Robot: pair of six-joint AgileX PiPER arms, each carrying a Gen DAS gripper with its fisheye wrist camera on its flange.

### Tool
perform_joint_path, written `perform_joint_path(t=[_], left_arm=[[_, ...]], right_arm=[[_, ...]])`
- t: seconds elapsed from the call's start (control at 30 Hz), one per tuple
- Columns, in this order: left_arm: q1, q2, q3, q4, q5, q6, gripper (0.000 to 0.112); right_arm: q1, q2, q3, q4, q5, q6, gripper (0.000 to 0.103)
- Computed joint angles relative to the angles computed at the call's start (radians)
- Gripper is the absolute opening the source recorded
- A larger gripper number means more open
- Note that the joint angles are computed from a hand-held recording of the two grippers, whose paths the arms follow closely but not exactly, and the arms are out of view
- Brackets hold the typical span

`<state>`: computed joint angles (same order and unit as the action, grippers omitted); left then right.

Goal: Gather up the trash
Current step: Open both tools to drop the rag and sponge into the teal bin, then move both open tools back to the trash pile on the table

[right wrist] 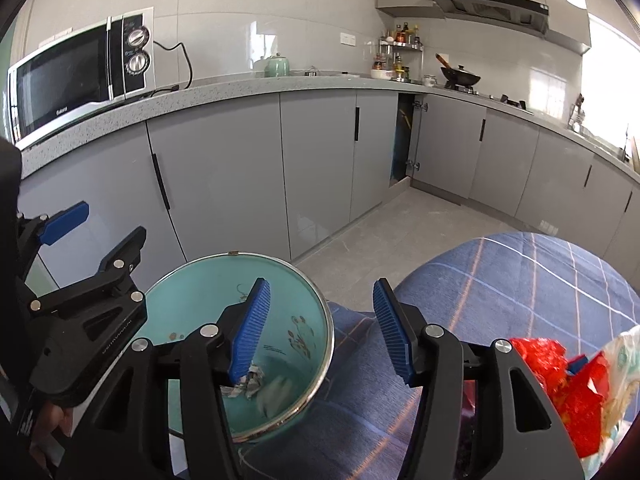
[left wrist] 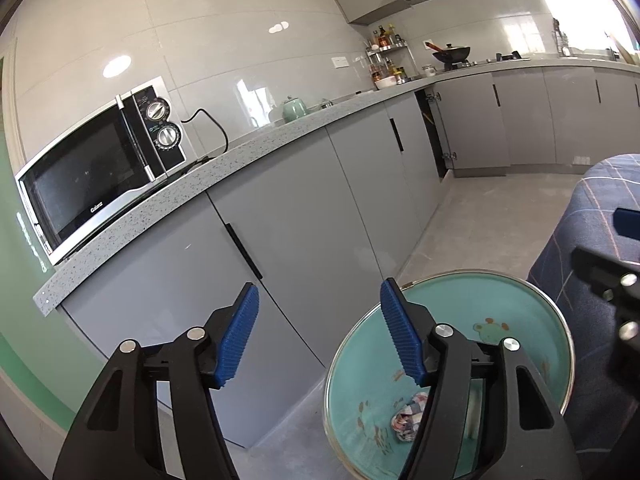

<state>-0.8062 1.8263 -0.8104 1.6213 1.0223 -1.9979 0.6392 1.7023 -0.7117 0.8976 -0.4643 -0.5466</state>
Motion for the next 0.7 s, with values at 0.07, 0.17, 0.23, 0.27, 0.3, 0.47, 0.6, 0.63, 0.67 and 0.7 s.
perform_joint_path(t=[0.07, 0.17, 0.23, 0.27, 0.3, 0.47, 0.6, 0.63, 0.67, 0.7], left_arm=[[-0.002, -0.007, 0.007, -0.008, 0.000, -0.003, 0.064], [-0.018, -0.019, 0.015, -0.017, 0.009, 0.001, 0.065], [-0.033, -0.030, 0.022, -0.024, 0.016, 0.001, 0.069], [-0.046, -0.040, 0.029, -0.029, 0.021, 0.000, 0.070], [-0.056, -0.050, 0.037, -0.032, 0.023, -0.002, 0.071], [-0.140, -0.094, 0.075, -0.058, 0.024, -0.006, 0.073], [-0.237, -0.081, 0.057, -0.079, 0.027, -0.001, 0.074], [-0.259, -0.077, 0.050, -0.082, 0.024, 0.000, 0.075], [-0.282, -0.069, 0.038, -0.086, 0.022, 0.003, 0.076], [-0.314, -0.057, 0.022, -0.090, 0.022, 0.009, 0.076]], right_arm=[[0.005, -0.018, 0.010, 0.030, -0.005, -0.025, 0.056], [0.025, -0.049, 0.019, 0.138, -0.014, -0.119, 0.057], [0.047, -0.082, 0.034, 0.210, -0.037, -0.180, 0.059], [0.062, -0.094, 0.039, 0.255, -0.054, -0.219, 0.061], [0.079, -0.119, 0.057, 0.295, -0.074, -0.251, 0.063], [0.165, -0.255, 0.194, 0.437, -0.202, -0.325, 0.066], [0.212, -0.383, 0.327, 0.571, -0.310, -0.363, 0.066], [0.229, -0.429, 0.370, 0.619, -0.354, -0.379, 0.066], [0.237, -0.460, 0.395, 0.647, -0.377, -0.390, 0.066], [0.253, -0.509, 0.433, 0.686, -0.411, -0.405, 0.066]])
